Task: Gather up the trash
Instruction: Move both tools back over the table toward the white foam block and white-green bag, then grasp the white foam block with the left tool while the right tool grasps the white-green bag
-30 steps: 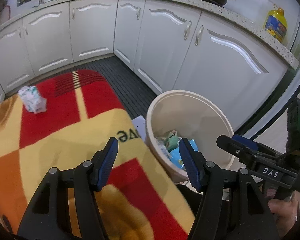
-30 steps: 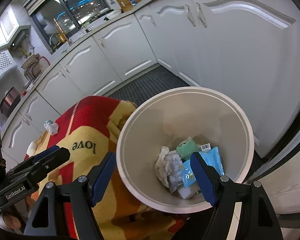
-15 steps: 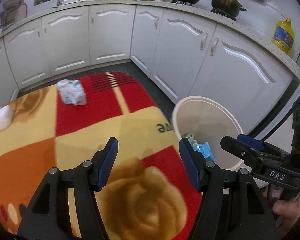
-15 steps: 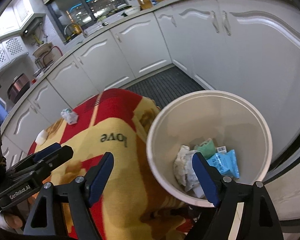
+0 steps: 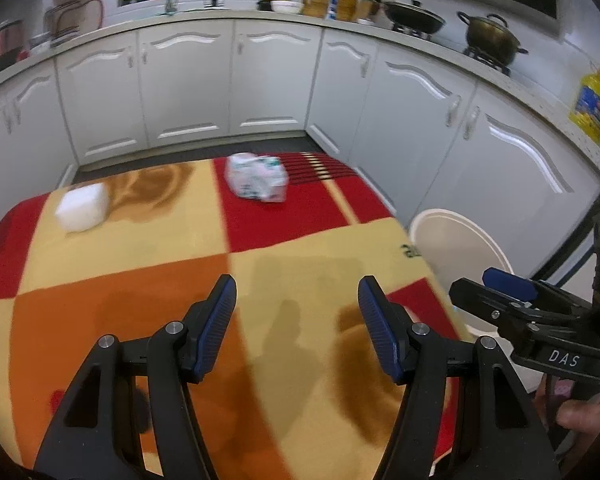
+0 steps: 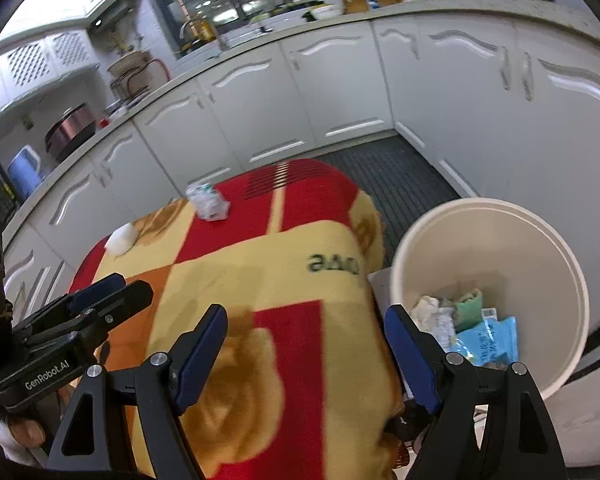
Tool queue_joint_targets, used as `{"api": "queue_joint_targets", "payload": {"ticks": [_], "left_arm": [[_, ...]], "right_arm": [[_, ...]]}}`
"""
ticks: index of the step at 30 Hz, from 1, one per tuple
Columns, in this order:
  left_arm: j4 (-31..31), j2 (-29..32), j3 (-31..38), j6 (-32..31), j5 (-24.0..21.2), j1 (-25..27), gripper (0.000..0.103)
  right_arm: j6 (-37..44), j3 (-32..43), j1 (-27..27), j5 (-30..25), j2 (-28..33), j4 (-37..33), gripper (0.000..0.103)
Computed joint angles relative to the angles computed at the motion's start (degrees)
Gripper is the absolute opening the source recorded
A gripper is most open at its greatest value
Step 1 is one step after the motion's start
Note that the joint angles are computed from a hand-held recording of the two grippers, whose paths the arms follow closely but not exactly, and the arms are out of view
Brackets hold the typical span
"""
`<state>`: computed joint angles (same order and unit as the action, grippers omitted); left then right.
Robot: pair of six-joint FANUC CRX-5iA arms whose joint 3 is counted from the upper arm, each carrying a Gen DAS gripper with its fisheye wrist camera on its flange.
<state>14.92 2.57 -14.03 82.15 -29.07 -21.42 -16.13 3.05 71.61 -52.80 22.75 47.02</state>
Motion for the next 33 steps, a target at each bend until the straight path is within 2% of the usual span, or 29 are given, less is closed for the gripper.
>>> {"api": "queue_joint_targets", "payload": {"ticks": [11,19,24,29,33], "left_arm": [[4.6,-4.3,-5.8,-2.7,-1.4,9.2,0.063],[11.8,-4.5,-7.6,-9.1,-1.8,15.1,0.072],[13.1,-1.9,-5.2,-10.0,-2.6,17.6,0.077],[14.5,2.8,-0.7,-10.3,-3.6,18.9,0.077],[10.2,7.1,5.0,-7.7,-5.1,18.7,0.078]], "right_arm": [[12.9,14.4,-0.9,-0.1,8.9,-6.3,0.081],[22.0,24.3,-2.2,-2.3,14.7,-10.9,0.081],[27.6,30.8,-4.0,-4.0,18.4,-13.4,0.084],[34.2,39.7,-6.0,-6.3,23.5,-15.9,0.084],[37.8,44.9,-7.3,-7.3,26.8,-16.1,0.084]]}}
